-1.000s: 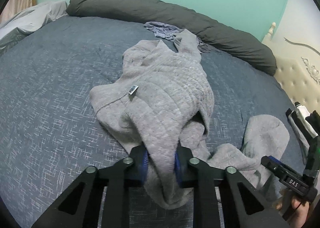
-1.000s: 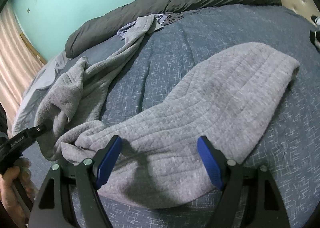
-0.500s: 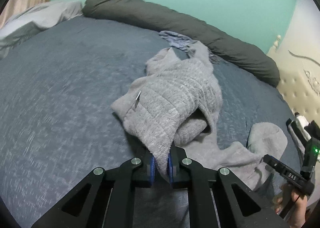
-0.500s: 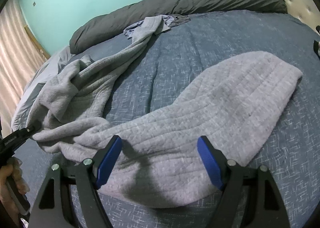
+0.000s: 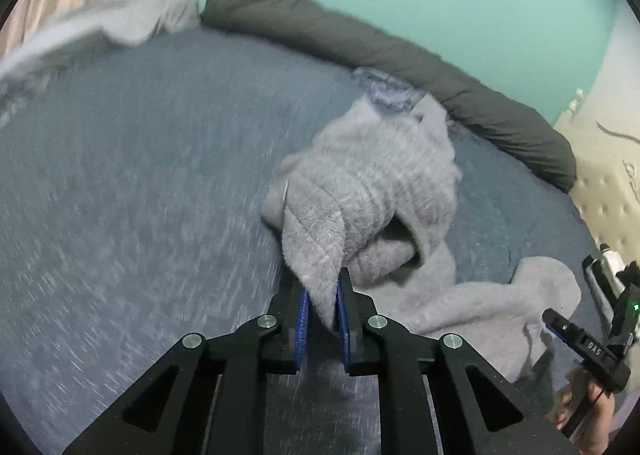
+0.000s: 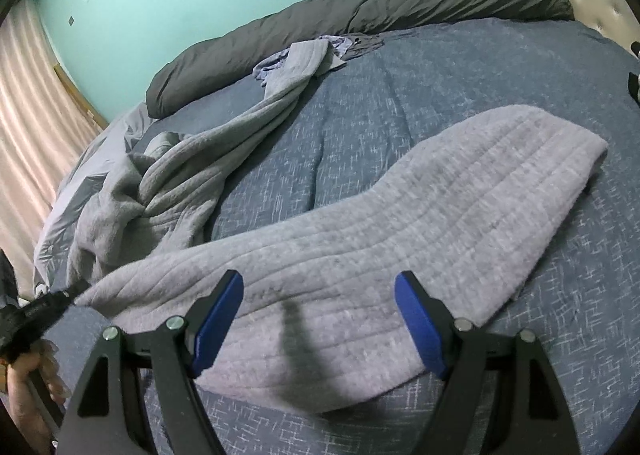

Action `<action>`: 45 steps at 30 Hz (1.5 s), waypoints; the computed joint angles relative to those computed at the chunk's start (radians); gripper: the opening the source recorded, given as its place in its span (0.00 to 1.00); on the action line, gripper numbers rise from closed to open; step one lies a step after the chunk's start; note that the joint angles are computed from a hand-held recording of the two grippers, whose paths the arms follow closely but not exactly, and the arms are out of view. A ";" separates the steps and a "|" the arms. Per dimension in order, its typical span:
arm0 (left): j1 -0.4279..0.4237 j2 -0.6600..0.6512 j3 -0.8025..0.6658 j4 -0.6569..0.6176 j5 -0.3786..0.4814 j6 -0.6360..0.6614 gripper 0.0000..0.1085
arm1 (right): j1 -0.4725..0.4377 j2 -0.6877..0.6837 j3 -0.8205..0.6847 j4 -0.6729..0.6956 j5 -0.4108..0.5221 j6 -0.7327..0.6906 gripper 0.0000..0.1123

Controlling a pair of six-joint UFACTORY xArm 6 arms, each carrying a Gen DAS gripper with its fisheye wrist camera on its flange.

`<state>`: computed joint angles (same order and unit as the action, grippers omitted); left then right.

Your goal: Fold clothes

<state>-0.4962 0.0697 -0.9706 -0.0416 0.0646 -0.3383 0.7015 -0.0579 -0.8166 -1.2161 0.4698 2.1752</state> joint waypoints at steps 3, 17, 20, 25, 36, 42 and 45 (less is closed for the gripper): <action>0.020 -0.002 -0.004 0.117 -0.036 -0.130 0.34 | -0.001 -0.002 0.005 -0.010 -0.002 0.018 0.71; 0.039 0.071 -0.079 0.328 -0.023 -0.340 0.36 | -0.014 -0.012 0.030 -0.095 -0.037 0.152 0.71; 0.017 0.070 -0.078 0.281 -0.030 -0.287 0.36 | -0.003 -0.044 0.052 -0.125 0.010 0.212 0.71; -0.025 0.078 -0.083 0.184 -0.020 -0.176 0.36 | -0.007 -0.149 0.134 -0.132 0.097 0.286 0.71; -0.048 0.108 -0.133 0.354 0.003 -0.343 0.46 | -0.161 -0.392 0.370 -0.069 0.084 0.363 0.71; -0.071 0.132 -0.172 0.429 0.026 -0.406 0.50 | -0.267 -0.375 0.387 -0.331 -0.071 0.583 0.63; -0.082 0.149 -0.195 0.436 0.039 -0.412 0.50 | -0.298 -0.335 0.360 -0.445 -0.126 0.659 0.43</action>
<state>-0.5786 0.2182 -1.1657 0.3942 0.1031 -0.7504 0.4032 -0.3930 -0.4569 -1.6612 0.3440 2.8341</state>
